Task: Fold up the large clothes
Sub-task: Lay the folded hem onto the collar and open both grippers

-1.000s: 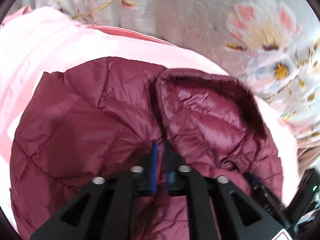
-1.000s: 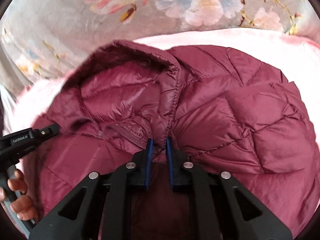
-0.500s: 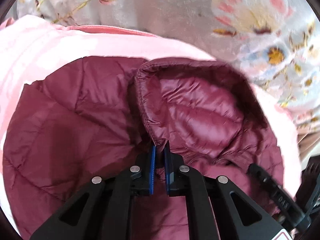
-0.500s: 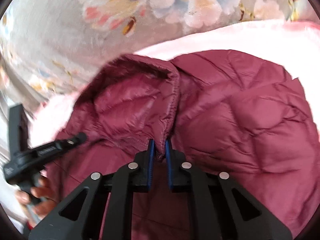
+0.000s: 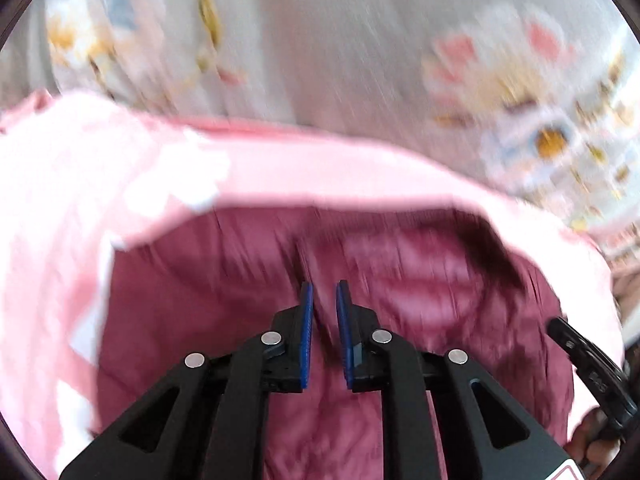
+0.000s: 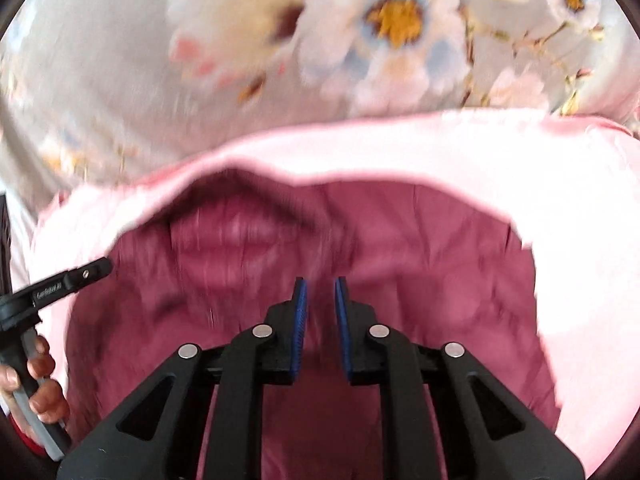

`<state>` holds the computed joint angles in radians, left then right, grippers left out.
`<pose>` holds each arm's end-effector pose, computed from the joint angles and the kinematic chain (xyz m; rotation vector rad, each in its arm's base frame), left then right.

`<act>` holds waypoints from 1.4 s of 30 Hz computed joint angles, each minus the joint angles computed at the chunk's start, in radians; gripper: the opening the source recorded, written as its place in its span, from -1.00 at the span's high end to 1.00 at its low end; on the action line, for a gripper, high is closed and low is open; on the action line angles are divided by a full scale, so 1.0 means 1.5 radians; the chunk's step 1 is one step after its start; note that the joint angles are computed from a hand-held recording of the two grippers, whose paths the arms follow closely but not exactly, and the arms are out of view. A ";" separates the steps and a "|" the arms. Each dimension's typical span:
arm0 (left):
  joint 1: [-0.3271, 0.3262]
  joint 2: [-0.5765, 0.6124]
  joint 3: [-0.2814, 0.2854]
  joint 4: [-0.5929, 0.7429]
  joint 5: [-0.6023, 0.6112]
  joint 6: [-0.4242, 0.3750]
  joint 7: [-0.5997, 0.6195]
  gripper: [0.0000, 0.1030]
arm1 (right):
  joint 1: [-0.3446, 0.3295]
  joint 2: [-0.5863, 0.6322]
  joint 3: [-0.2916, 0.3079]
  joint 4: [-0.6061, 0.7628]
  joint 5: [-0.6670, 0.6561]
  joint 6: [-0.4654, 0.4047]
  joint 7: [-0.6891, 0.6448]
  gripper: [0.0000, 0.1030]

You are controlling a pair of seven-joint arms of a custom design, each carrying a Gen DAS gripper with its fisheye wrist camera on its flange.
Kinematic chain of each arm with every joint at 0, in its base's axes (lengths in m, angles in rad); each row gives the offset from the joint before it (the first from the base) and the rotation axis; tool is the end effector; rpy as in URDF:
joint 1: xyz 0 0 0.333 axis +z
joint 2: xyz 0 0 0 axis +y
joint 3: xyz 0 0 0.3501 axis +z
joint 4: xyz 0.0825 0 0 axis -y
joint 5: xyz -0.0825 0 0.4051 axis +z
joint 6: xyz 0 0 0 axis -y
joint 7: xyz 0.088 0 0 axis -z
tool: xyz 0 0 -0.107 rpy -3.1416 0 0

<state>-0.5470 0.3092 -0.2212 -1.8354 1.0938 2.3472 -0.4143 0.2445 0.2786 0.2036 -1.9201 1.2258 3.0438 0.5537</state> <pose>0.5077 -0.4552 0.4141 -2.1537 1.2547 -0.7932 0.6301 0.2107 0.4286 -1.7679 1.3715 -0.3438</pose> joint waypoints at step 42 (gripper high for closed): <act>-0.048 0.167 0.064 0.138 -0.035 -0.043 0.143 0.81 | -0.148 0.152 0.195 0.072 -0.223 0.092 0.118 0.69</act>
<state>-0.6191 0.5597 -0.1247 -1.6287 1.0414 2.2820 -0.2005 0.0228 0.5060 0.4967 -1.8119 0.8908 3.1818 0.7308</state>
